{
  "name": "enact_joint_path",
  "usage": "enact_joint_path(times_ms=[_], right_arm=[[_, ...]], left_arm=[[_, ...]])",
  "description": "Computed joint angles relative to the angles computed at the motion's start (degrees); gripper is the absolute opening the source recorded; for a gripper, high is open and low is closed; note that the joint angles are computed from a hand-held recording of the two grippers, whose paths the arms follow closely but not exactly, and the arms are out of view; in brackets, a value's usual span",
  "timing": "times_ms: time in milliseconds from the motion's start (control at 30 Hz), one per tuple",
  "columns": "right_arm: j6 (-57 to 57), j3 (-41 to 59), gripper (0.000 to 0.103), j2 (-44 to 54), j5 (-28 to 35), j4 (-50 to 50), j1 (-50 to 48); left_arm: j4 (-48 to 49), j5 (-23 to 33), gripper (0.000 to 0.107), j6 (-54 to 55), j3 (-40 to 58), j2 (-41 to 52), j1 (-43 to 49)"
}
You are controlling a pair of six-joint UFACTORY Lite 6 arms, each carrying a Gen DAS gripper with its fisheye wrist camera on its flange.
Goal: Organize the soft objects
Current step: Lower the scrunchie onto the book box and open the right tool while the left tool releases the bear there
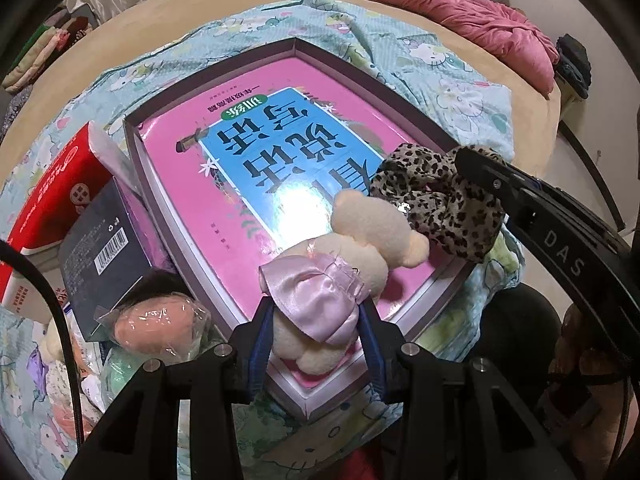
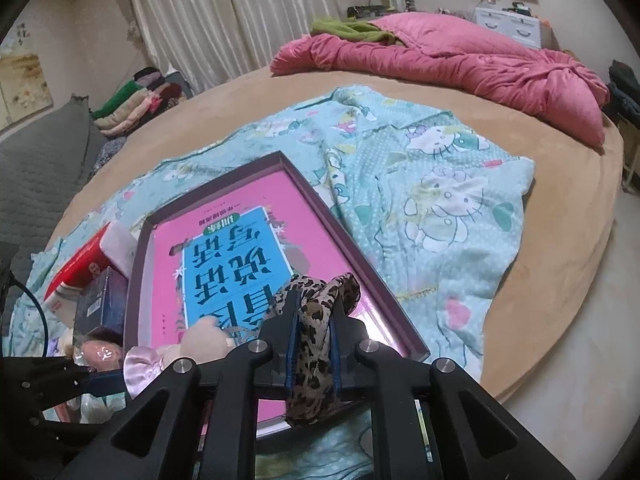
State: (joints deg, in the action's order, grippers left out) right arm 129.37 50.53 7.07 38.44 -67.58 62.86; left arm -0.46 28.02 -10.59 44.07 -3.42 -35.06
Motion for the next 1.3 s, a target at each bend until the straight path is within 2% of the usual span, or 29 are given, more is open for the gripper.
enact_joint_path(times_ms=[67,133,367,500,633,967,1033,1100,1300], right_arm=[[-0.1,0.0,0.017,0.2,-0.5,0.2,-0.3],[-0.7,0.4,0.027,0.6,-0.3,0.7,-0.3],[-0.8,0.8,0.034,0.6,1.1,0.5,0.5],[0.2,0.1,0.045,-0.2,1.6,-0.1,0.7],[0.4,0.3,0.051,-0.2,2.5,-0.3,1.4],[2.2,-0.4,0.064,-0.8,2.5,-0.8,1.6],[2.2,-0.4,0.070,-0.7,2.8,-0.4,1.6],[2.7,-0.9,0.071,-1.1,2.7,-0.7,1.6],[3.8,-2.2,0.075,-1.9,0.3,-1.9,0.7]], left_arm=[[-1.1,-0.1,0.042,1.1,0.0,0.0,0.3],[-1.7,-0.1,0.042,1.6,-0.1,0.1,0.5],[-4.7,-0.2,0.044,3.9,-0.5,-0.1,1.6],[-7.5,-0.3,0.044,6.3,-0.7,0.0,2.7],[-8.8,-0.6,0.045,7.4,-1.0,-0.1,3.2],[-7.9,-1.1,0.055,6.0,-2.7,-2.7,3.5],[-7.9,-1.1,0.057,6.0,-2.9,-3.4,3.7],[-8.5,-1.0,0.064,6.2,-3.5,-4.4,4.0],[-9.7,-0.9,0.068,7.6,-5.3,-7.9,5.3]])
